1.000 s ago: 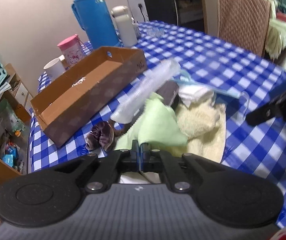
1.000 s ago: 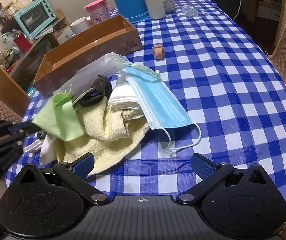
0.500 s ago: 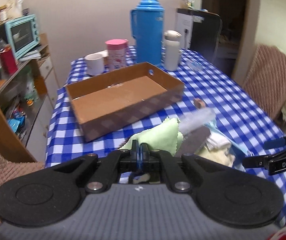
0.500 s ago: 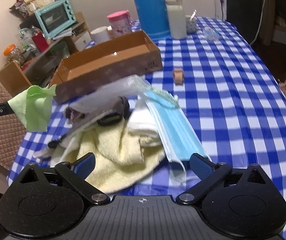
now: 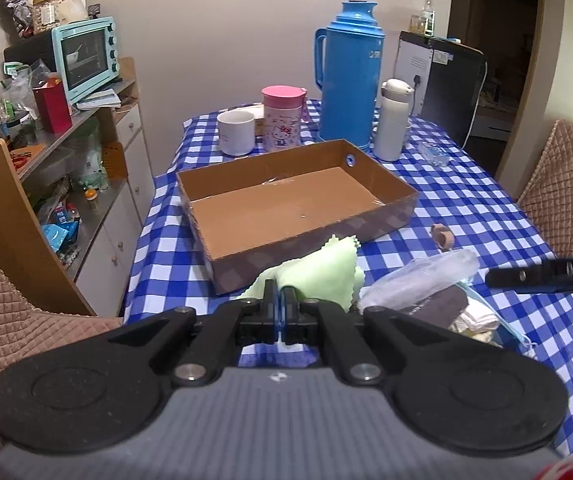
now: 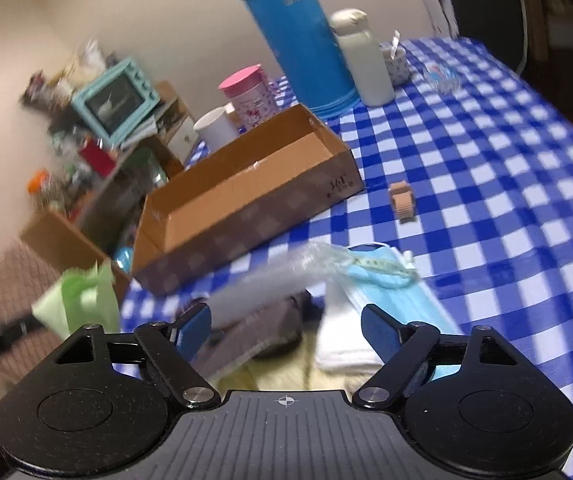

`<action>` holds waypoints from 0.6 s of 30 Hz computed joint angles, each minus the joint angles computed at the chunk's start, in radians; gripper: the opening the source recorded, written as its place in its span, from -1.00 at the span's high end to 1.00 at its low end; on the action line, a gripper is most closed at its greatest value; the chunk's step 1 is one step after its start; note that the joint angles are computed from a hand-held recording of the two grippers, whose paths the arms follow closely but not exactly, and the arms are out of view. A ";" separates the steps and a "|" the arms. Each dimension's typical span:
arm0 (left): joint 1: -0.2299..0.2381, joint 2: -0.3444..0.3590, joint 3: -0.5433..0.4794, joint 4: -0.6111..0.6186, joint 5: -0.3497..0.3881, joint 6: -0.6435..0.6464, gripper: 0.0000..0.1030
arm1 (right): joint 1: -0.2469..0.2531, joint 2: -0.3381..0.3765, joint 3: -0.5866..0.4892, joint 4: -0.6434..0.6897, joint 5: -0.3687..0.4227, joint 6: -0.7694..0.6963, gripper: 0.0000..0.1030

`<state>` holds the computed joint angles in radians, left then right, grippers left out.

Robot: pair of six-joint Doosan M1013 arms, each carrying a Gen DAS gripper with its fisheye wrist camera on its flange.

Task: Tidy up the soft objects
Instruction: 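Carry the green cloth toward the tray while the right tool grasps the plastic bag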

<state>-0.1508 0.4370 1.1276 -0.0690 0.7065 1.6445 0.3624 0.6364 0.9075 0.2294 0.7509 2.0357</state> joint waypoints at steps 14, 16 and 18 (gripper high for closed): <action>0.019 0.045 -0.064 0.020 0.034 -0.015 0.94 | -0.046 0.091 -0.096 0.168 -0.001 0.270 0.47; 0.021 0.049 -0.072 0.014 0.038 -0.010 0.94 | -0.048 0.087 -0.087 0.192 -0.018 0.240 0.85; 0.024 0.056 -0.084 0.006 0.042 -0.002 0.94 | -0.044 0.080 -0.080 0.165 -0.042 0.211 0.95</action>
<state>-0.1267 0.4927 1.0440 -0.0627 0.7484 1.6428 0.3186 0.7162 0.8277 0.3949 0.7086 2.2462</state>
